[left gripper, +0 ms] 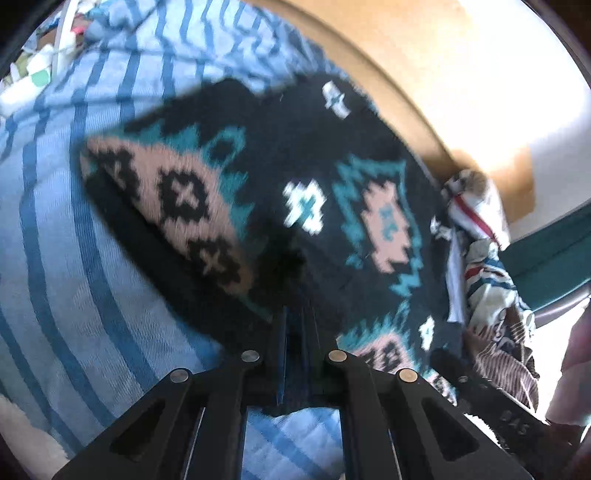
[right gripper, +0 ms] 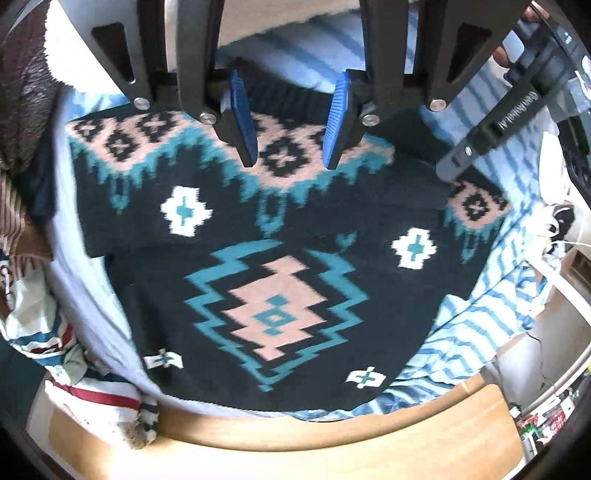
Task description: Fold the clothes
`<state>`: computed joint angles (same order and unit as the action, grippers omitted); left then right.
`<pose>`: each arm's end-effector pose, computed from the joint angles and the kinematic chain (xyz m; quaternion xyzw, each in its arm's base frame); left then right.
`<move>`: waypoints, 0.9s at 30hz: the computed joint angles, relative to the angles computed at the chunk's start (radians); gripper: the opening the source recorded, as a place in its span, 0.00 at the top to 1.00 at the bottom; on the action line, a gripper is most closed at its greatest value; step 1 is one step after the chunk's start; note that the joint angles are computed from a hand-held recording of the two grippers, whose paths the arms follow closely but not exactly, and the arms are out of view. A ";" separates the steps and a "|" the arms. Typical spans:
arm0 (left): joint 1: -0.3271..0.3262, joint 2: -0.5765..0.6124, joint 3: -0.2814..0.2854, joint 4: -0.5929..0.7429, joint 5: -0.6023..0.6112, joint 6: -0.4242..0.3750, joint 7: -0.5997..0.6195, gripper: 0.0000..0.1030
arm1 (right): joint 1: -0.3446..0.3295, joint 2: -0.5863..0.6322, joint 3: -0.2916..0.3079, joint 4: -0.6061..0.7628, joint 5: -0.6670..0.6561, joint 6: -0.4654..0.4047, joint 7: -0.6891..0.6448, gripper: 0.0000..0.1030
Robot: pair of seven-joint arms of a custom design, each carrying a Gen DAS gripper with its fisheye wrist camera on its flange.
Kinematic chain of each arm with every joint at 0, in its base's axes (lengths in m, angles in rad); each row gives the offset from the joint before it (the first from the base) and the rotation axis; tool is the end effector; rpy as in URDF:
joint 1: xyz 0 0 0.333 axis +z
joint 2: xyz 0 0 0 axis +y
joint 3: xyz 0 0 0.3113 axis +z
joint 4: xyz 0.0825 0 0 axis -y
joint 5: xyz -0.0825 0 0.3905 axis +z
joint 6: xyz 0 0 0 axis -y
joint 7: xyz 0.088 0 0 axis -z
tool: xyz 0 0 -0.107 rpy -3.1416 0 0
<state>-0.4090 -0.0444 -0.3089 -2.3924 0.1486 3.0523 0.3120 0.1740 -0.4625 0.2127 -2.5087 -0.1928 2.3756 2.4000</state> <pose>0.3991 -0.3650 0.4061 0.7806 -0.5214 0.3431 0.0318 0.4064 0.1665 0.4661 -0.5694 0.7977 -0.1502 0.1300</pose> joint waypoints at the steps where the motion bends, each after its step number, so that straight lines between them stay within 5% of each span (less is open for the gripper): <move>1: -0.002 0.002 0.001 0.001 -0.012 -0.005 0.003 0.93 | -0.001 0.018 -0.002 0.006 0.002 0.008 -0.001 0.61; 15: 0.050 -0.011 0.000 -0.007 0.155 -0.013 -0.228 0.93 | 0.059 0.184 -0.041 0.045 0.085 0.041 -0.052 0.60; 22: 0.168 0.015 -0.053 0.052 0.650 0.124 -0.541 0.93 | 0.077 0.223 -0.065 0.045 0.118 0.059 -0.088 0.55; 23: 0.151 0.029 -0.043 0.061 0.621 0.146 -0.479 0.93 | 0.079 0.226 -0.066 0.047 0.118 0.058 -0.095 0.54; 26: 0.100 0.058 -0.057 0.061 0.253 0.111 -0.101 0.93 | 0.084 0.213 -0.072 0.036 0.136 0.066 -0.113 0.53; 27: 0.086 0.063 -0.052 0.068 0.211 0.076 -0.068 0.93 | 0.086 0.205 -0.075 0.030 0.147 0.069 -0.120 0.54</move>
